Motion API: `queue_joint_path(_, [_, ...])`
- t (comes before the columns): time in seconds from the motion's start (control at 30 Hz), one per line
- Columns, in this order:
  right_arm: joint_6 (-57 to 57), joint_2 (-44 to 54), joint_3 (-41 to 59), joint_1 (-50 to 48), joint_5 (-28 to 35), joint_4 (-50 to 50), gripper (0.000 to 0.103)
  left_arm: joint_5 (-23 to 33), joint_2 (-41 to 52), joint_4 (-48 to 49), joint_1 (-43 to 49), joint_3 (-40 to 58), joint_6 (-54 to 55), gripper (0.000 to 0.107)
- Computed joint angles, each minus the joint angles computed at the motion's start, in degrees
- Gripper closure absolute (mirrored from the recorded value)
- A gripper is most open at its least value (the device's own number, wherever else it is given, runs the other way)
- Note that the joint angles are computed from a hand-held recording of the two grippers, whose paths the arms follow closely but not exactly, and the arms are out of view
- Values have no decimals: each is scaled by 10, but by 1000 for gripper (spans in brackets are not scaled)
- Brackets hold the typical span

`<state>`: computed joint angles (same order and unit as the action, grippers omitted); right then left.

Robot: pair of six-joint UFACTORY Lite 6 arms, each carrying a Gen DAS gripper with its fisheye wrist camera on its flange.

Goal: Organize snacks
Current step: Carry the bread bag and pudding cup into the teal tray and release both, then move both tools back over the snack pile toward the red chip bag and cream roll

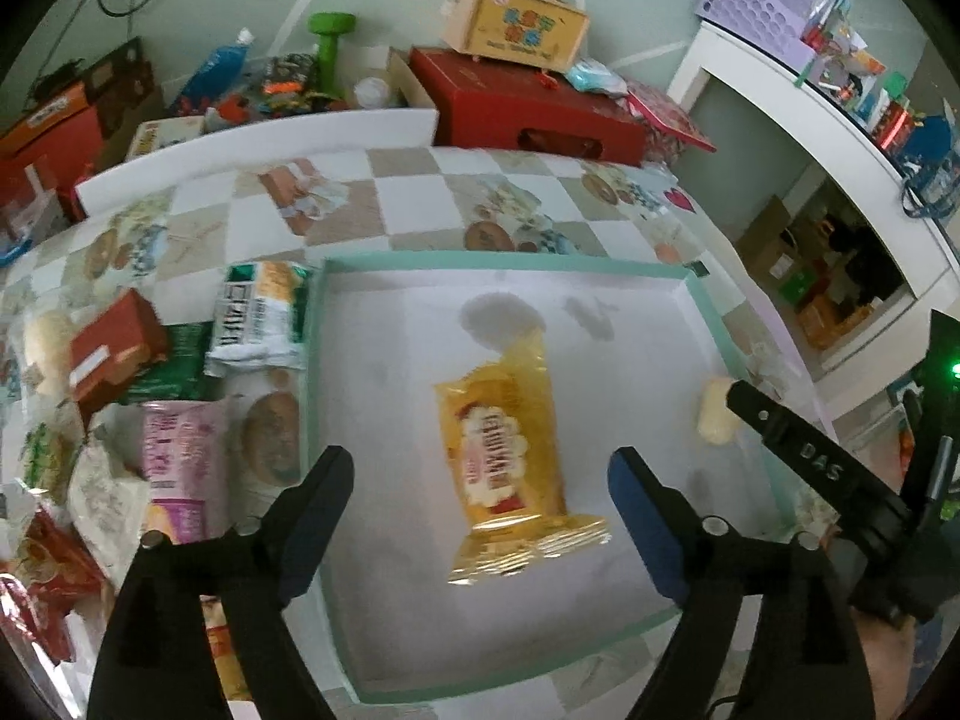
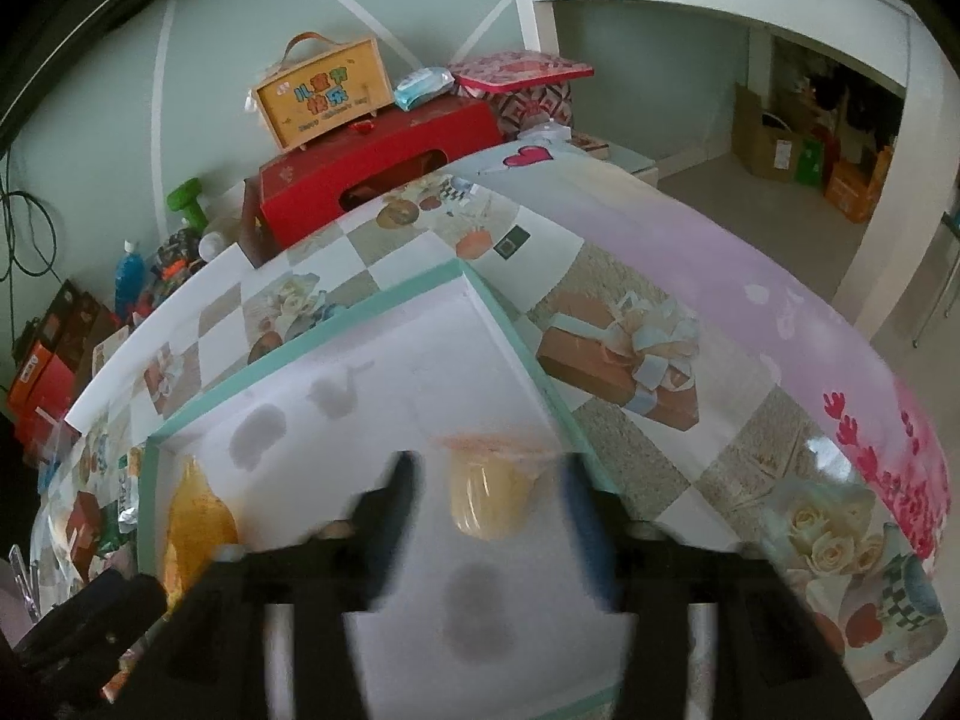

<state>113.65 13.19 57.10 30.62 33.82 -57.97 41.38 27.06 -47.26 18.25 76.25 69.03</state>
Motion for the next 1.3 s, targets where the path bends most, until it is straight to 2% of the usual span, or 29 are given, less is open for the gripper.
queue_joint_path(0.13, [-10,1,9,4,6,1,30,-9,2,-3,13,7,-3,15])
queue_joint_path(0.23, [-20,7,16,4,3,5,25,-16,8,-1,20,15,-11,14])
queue_joint_path(0.3, [-23,11,19,6,4,6,20,-44,4,-3,19,6,-12,9])
queue_joint_path(0.33, [-21,12,19,5,3,3,14,-58,1,-4,17,0,-10,5])
queue_joint_path(0.37, [-12,12,17,5,-2,-5,2,-79,-1,-8,15,-8,-3,4])
queue_joint_path(0.4, [4,10,12,6,-4,-19,0,-85,0,-7,15,-9,-4,4])
queue_joint_path(0.53, [10,15,15,9,1,-26,0,-83,19,11,18,7,-35,4])
queue_joint_path(0.8, [56,12,12,23,14,-81,0,-90,16,-2,27,-1,-22,4])
queue_joint_path(1.13, [81,29,35,53,56,-126,0,-78,12,-46,75,-3,34,4])
queue_joint_path(1.3, [70,40,54,58,45,-108,0,-70,15,-60,116,4,62,4])
